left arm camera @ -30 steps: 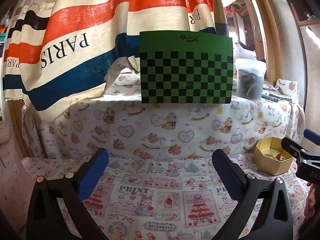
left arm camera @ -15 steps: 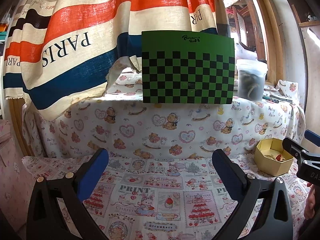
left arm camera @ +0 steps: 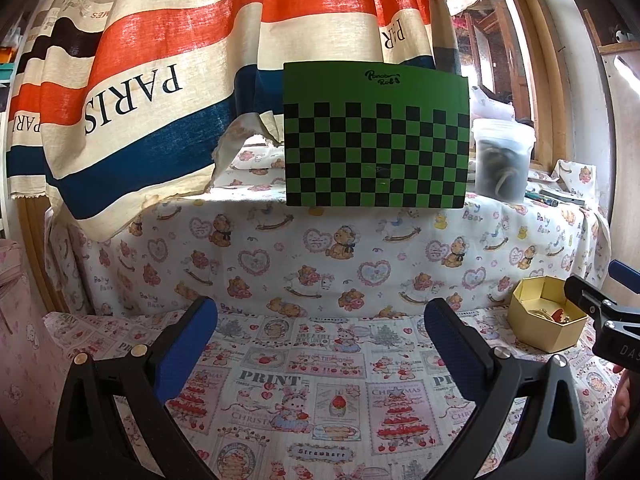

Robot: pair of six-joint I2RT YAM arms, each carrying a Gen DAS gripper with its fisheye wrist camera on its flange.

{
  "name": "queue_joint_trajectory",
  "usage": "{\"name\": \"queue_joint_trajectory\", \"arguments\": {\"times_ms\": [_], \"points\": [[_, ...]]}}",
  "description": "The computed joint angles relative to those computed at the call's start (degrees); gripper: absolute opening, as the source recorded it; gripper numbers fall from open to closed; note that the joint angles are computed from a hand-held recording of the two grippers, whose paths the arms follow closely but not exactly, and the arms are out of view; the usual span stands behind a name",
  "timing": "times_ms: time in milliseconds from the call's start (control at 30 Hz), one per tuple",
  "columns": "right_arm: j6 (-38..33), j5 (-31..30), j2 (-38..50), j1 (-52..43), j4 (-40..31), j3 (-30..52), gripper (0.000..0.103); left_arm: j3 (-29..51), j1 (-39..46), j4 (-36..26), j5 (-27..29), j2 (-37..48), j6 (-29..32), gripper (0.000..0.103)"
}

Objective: Organize jewelry

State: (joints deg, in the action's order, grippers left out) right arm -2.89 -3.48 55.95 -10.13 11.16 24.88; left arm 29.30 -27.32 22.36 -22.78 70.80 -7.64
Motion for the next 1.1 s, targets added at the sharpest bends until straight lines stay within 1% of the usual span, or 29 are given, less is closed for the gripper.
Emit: {"name": "queue_joint_trajectory", "arguments": {"times_ms": [1100], "points": [[-0.5,-0.3,0.5,0.3,0.0,0.1,0.103,0.0,0.0,-0.1,-0.1,0.0,0.2,0.103]]}}
